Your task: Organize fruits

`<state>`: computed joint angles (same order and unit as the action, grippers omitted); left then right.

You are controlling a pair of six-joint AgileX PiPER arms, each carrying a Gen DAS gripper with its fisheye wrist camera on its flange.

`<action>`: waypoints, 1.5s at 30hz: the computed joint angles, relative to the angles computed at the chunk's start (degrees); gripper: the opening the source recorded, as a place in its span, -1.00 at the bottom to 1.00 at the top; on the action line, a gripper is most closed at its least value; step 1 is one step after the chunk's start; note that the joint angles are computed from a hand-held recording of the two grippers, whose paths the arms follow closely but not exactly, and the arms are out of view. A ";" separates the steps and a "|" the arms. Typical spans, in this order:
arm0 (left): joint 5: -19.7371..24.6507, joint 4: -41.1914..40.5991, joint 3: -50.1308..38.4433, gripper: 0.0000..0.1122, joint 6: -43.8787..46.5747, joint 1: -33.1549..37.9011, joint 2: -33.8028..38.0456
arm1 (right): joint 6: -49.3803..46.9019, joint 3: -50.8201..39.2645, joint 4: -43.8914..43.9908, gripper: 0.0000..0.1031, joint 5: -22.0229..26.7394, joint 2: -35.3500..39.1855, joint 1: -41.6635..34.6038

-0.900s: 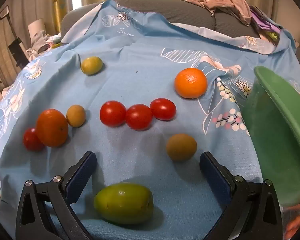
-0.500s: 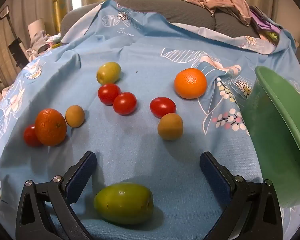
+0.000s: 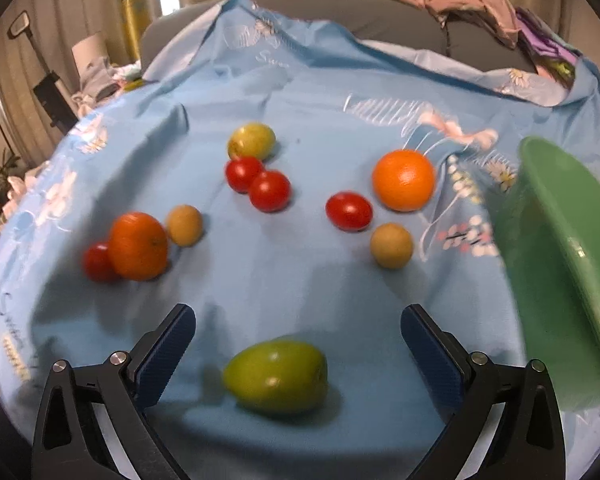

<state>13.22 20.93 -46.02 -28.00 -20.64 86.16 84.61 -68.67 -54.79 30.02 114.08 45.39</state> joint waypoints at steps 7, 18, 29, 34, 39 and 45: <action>1.83 3.25 -1.09 0.82 -1.43 -0.40 -2.62 | -2.64 3.20 0.50 0.99 6.50 -12.77 3.00; 9.33 6.75 -6.66 0.82 -2.40 -2.98 -5.25 | -14.12 -0.92 8.90 0.99 13.18 -21.01 4.51; 10.63 13.55 -6.79 0.82 -7.58 -6.23 -7.44 | -12.83 0.38 7.41 0.99 13.72 -22.87 6.01; 10.95 14.79 -6.96 0.82 -8.75 -6.99 -7.69 | -12.65 -0.24 6.68 0.99 15.18 -22.88 7.13; 11.06 14.70 -7.17 0.82 -8.77 -7.28 -7.55 | -13.28 -0.55 7.00 0.99 15.40 -22.91 7.17; 11.13 14.90 -7.16 0.82 -9.00 -7.43 -7.54 | -13.24 -0.33 6.85 0.99 15.24 -23.05 7.22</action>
